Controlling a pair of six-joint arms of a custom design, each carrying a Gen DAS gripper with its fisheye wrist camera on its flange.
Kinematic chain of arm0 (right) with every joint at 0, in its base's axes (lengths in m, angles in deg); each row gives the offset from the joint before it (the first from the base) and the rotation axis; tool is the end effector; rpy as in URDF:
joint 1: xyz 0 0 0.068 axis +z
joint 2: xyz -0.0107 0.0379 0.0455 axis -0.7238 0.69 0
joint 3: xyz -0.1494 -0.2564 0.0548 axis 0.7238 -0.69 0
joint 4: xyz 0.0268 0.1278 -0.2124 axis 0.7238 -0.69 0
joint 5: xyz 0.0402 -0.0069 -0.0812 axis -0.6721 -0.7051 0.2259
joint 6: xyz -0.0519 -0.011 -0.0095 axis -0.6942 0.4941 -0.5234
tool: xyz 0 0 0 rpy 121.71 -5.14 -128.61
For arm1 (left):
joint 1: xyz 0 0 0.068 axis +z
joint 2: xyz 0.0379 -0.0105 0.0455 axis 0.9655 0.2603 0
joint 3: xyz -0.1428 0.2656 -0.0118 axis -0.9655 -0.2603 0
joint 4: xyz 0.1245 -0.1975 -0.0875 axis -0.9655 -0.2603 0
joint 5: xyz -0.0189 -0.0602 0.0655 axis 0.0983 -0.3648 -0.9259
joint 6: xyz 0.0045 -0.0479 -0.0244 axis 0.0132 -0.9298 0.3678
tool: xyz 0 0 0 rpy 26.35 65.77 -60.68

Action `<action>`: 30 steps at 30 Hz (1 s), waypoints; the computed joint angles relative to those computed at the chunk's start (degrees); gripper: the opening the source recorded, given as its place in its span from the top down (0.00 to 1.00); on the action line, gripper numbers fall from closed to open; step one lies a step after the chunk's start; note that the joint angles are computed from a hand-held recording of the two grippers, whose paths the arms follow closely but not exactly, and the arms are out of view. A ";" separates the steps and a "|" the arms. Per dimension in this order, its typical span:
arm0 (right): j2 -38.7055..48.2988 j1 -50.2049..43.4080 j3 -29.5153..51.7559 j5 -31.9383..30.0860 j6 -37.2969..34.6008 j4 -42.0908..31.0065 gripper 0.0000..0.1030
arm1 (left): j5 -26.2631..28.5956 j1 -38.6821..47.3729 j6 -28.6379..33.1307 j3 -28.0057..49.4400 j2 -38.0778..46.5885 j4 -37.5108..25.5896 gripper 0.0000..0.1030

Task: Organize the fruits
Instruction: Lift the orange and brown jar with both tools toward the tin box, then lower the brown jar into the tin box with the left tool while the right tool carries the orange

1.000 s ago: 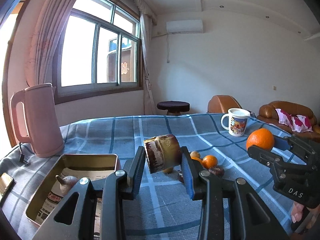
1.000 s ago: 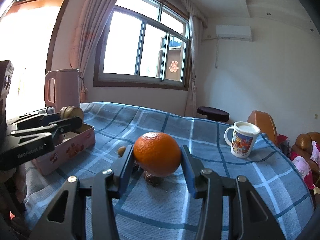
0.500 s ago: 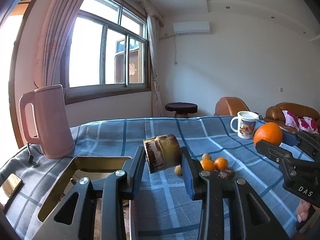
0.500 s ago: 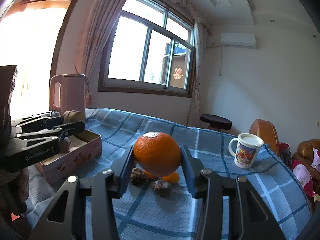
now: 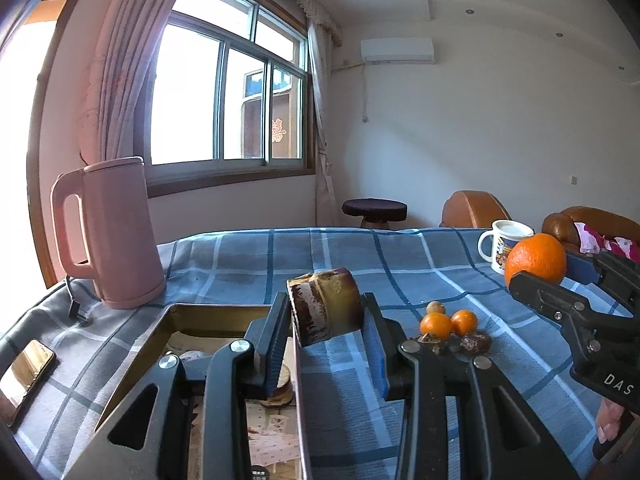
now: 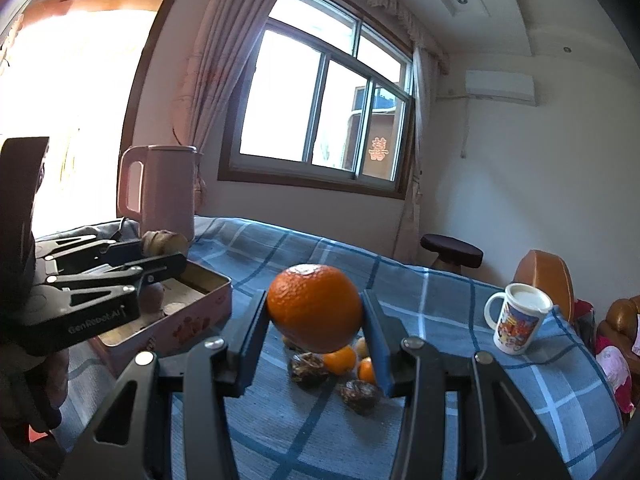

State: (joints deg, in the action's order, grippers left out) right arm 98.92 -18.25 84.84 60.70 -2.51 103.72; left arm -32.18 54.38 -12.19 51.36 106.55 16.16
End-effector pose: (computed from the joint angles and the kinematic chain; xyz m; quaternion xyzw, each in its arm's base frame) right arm 0.2491 0.1309 0.1318 -0.2518 0.7432 0.0659 0.6163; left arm 0.2391 -0.0771 0.1340 0.0013 0.7981 -0.0077 0.6025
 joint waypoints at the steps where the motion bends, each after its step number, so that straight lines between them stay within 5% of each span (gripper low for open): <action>1: -0.05 0.41 0.28 0.17 -0.14 -0.36 0.53 | 0.18 0.32 -0.02 -0.05 -0.08 -0.12 0.64; 30: 2.13 9.56 13.11 -0.13 -0.84 -15.61 0.53 | 5.45 10.77 0.71 -0.87 -0.77 -4.92 0.64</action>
State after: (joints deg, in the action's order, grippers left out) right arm 101.05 -8.68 97.95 60.57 -3.35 88.10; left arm -26.74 65.15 -11.48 50.49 105.78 11.24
